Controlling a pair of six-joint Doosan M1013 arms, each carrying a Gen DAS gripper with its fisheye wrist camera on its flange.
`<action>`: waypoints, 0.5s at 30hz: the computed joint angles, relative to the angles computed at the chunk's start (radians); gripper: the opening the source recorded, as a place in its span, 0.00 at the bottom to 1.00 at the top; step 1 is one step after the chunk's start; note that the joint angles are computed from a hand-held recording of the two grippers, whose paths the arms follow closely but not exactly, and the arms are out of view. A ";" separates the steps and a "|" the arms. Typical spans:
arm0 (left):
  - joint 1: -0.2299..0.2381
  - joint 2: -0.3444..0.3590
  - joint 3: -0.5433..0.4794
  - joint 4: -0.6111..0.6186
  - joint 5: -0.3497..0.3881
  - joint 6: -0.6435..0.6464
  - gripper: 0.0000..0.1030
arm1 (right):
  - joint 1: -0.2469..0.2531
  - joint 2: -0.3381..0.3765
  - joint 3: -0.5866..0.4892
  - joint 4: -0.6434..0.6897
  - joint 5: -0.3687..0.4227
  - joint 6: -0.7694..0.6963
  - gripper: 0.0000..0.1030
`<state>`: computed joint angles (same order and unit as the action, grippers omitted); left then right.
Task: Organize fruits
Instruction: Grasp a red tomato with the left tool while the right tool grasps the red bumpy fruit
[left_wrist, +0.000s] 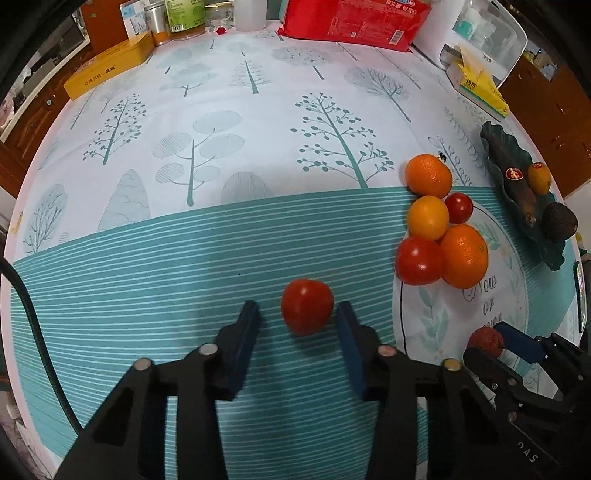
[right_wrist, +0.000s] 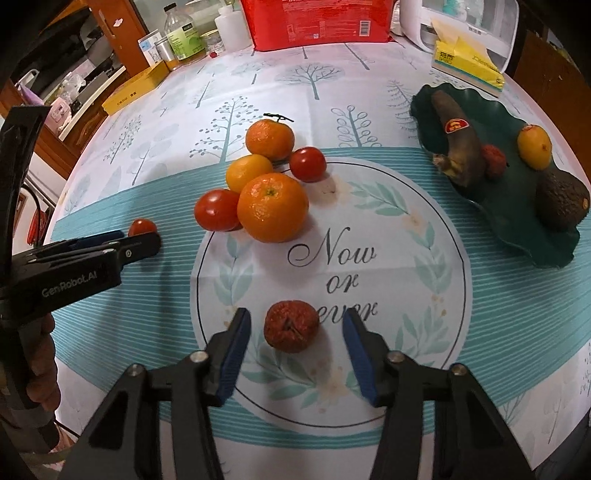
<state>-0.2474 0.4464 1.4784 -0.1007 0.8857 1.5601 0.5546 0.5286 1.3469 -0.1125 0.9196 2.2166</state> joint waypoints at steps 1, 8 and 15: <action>-0.002 0.000 0.001 0.005 -0.004 -0.002 0.36 | -0.002 0.003 -0.001 0.012 0.001 -0.009 0.41; -0.004 -0.003 0.006 -0.004 -0.022 -0.002 0.23 | -0.001 0.003 0.004 0.004 -0.019 -0.019 0.31; -0.005 -0.024 0.019 -0.003 -0.035 0.004 0.22 | -0.004 -0.002 0.009 0.025 -0.023 -0.032 0.30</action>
